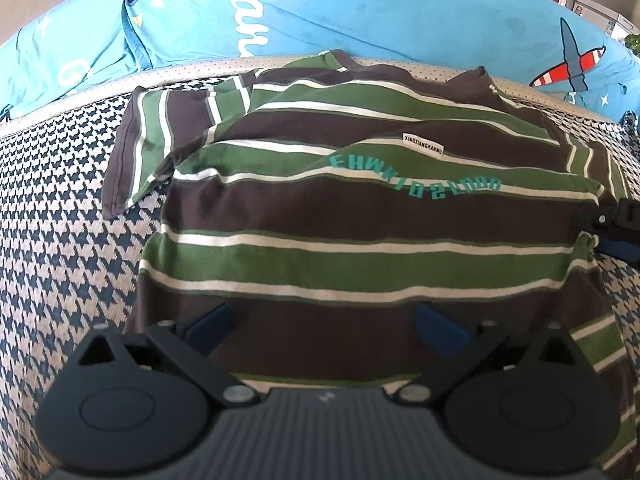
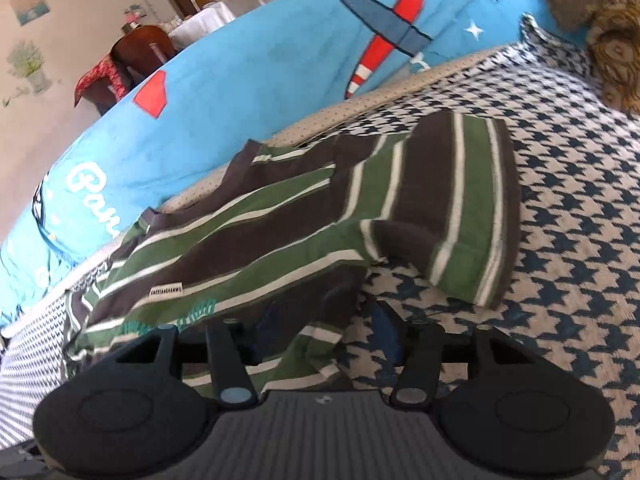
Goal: Fold clothes
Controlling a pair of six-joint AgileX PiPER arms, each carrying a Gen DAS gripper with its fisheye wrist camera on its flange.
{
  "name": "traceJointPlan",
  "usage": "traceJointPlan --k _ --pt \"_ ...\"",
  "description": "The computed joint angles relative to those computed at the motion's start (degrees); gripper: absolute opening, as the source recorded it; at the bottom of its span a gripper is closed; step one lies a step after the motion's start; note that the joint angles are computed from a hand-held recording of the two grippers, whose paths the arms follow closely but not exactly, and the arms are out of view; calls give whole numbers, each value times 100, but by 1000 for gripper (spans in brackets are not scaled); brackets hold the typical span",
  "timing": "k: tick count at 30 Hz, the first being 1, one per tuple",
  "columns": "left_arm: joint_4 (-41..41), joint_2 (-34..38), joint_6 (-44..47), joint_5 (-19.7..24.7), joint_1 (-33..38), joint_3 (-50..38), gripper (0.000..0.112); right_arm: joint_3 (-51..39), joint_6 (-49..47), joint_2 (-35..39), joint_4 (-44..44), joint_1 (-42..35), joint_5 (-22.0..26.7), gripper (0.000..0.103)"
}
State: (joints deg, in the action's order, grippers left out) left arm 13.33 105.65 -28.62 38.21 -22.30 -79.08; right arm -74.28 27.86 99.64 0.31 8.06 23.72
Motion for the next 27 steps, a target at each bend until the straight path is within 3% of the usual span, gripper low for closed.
traceJointPlan --k 4,6,8,12,20,24,27 --pt "19 16 23 -14 22 16 103 10 465 41 -861 278 26 32" --pt "41 40 44 11 16 12 103 35 722 50 -1203 354 46 17" --pt "110 57 4 63 -21 0 103 52 813 31 -1276 372 83 11" --pt "128 -16 36 117 -82 48 103 -10 1638 -46 -2091 560 490 9" --pt "131 -328 256 233 -250 383 103 281 2457 -665 -2857 708 962 8" --pt "271 -512 202 209 -368 664 103 264 2234 -657 -2625 691 1288 8" --pt "290 -648 266 167 -382 820 103 267 1710 -595 -2078 504 1095 10"
